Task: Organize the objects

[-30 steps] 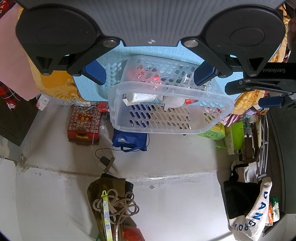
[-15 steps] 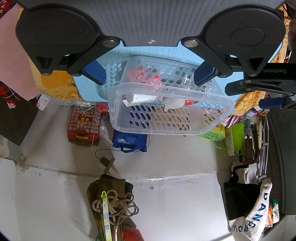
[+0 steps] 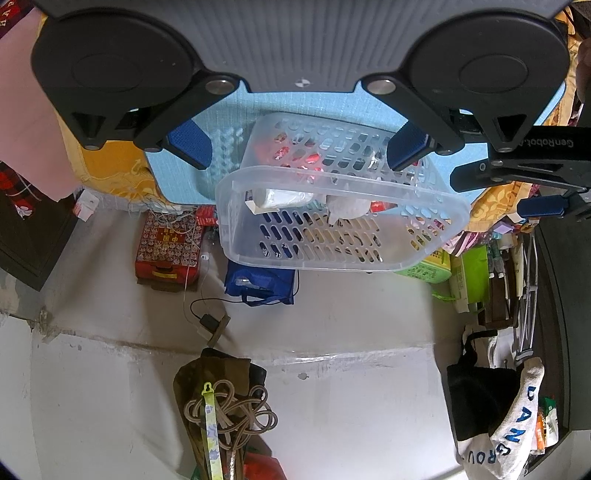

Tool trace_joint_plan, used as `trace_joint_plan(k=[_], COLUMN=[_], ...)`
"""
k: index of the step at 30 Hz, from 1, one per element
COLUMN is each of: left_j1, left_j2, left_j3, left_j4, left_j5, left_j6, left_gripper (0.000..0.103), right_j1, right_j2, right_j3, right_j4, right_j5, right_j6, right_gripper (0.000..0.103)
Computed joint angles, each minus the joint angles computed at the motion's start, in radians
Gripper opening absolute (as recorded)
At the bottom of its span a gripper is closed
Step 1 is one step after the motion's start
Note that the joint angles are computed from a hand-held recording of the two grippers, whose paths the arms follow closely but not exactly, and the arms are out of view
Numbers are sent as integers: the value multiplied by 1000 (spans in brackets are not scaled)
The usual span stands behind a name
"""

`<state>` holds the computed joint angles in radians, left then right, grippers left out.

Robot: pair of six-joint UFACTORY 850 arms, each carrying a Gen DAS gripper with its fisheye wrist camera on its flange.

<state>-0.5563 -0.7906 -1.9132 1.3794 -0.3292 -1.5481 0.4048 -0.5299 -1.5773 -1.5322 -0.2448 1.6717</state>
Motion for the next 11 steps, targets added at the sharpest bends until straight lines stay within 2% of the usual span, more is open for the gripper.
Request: trace_joint_plan(k=[3,7,11], left_j1=[-2,-17,-19], left_j2=[5,3,9], left_j3=[14,21,32], left_j4=[68,174,232], left_j5=[2,-62,-70], left_j6=[-54,-123,-175], left_gripper=[102,102,102], right_j1=[0,0,0], right_j2=[0,-2,-3], right_j3=[0,0,0], right_j4=[1,7,3], right_j5=[0,-5,-14], right_j6=[-2,-7,12], right_gripper=[103,103,103])
